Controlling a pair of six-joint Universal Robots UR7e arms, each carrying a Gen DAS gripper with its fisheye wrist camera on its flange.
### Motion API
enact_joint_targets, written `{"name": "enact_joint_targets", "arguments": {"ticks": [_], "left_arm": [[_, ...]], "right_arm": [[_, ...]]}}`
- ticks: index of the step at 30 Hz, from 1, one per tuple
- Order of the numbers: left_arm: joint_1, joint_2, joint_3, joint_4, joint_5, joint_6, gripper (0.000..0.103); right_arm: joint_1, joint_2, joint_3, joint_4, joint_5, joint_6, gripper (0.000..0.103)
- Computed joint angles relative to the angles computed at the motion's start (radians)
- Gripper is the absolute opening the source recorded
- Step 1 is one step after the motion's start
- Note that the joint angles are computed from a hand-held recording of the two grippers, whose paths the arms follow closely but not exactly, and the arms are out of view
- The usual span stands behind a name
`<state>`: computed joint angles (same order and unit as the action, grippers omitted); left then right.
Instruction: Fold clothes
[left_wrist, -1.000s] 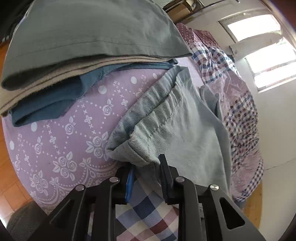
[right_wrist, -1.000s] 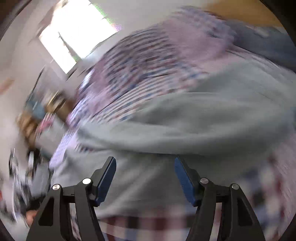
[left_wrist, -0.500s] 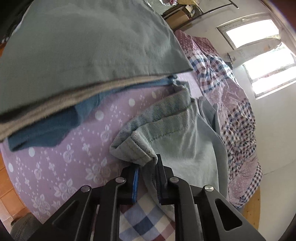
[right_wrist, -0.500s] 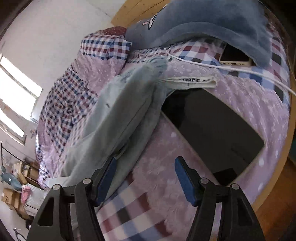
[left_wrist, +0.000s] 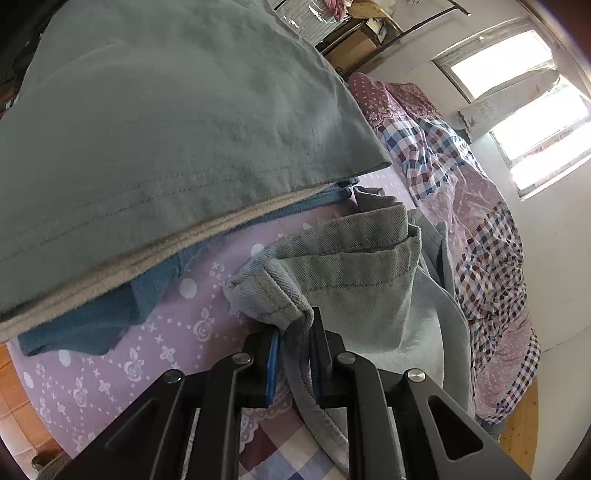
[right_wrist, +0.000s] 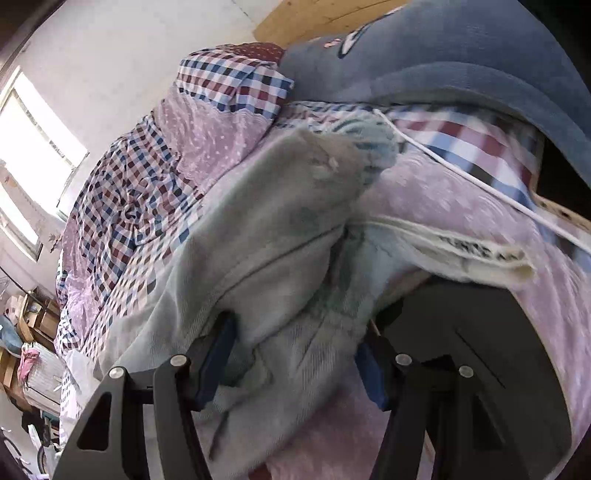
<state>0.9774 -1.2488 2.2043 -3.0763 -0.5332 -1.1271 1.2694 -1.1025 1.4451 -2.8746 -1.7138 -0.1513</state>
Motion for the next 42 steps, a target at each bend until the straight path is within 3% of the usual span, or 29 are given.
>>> {"name": "enact_joint_targets", "arguments": {"ticks": [1,4,8,12,15,21,23,27,30,33,37,40,42], "left_arm": [[0.002,0.001,-0.002,-0.001,0.000,0.003,0.014],[0.007,0.006,-0.010,0.011,0.002,0.002,0.014],[0.011,0.011,-0.021,0.028,0.009,-0.007,0.014],[0.009,0.013,-0.021,0.001,0.018,0.015,0.012],[-0.002,0.022,-0.007,-0.137,0.039,0.110,0.010],[0.001,0.021,0.014,-0.318,0.007,0.222,0.009],[-0.003,0.019,0.020,-0.330,0.018,0.223,0.010],[0.019,-0.026,0.035,-0.141,-0.011,0.057,0.011],[0.028,-0.036,0.045,-0.141,-0.044,0.045,0.014],[0.010,-0.048,0.049,-0.107,-0.020,0.044,0.021],[-0.006,-0.048,0.099,-0.276,0.000,0.063,0.037],[0.021,-0.039,0.109,-0.376,-0.075,0.107,0.037],[0.035,-0.043,0.105,-0.357,-0.102,0.115,0.037]], "right_arm": [[0.000,0.011,-0.014,0.000,0.006,-0.002,0.063],[0.005,0.019,-0.029,0.000,0.029,0.002,0.019],[0.020,-0.014,0.016,-0.087,0.028,-0.020,0.010],[0.029,-0.082,0.100,-0.242,0.003,-0.030,0.008],[0.029,-0.137,0.164,-0.329,-0.035,-0.025,0.008],[0.017,-0.199,0.249,-0.337,-0.074,0.036,0.008],[0.002,-0.216,0.271,-0.319,-0.067,0.061,0.010],[-0.038,-0.241,0.302,-0.253,-0.035,0.168,0.018],[-0.027,-0.245,0.322,-0.266,-0.081,0.182,0.024],[0.004,-0.243,0.348,-0.321,-0.158,0.153,0.029],[0.038,-0.244,0.384,-0.403,-0.213,0.130,0.032],[0.055,-0.251,0.409,-0.450,-0.237,0.136,0.032],[0.063,-0.254,0.421,-0.465,-0.253,0.144,0.032]]}}
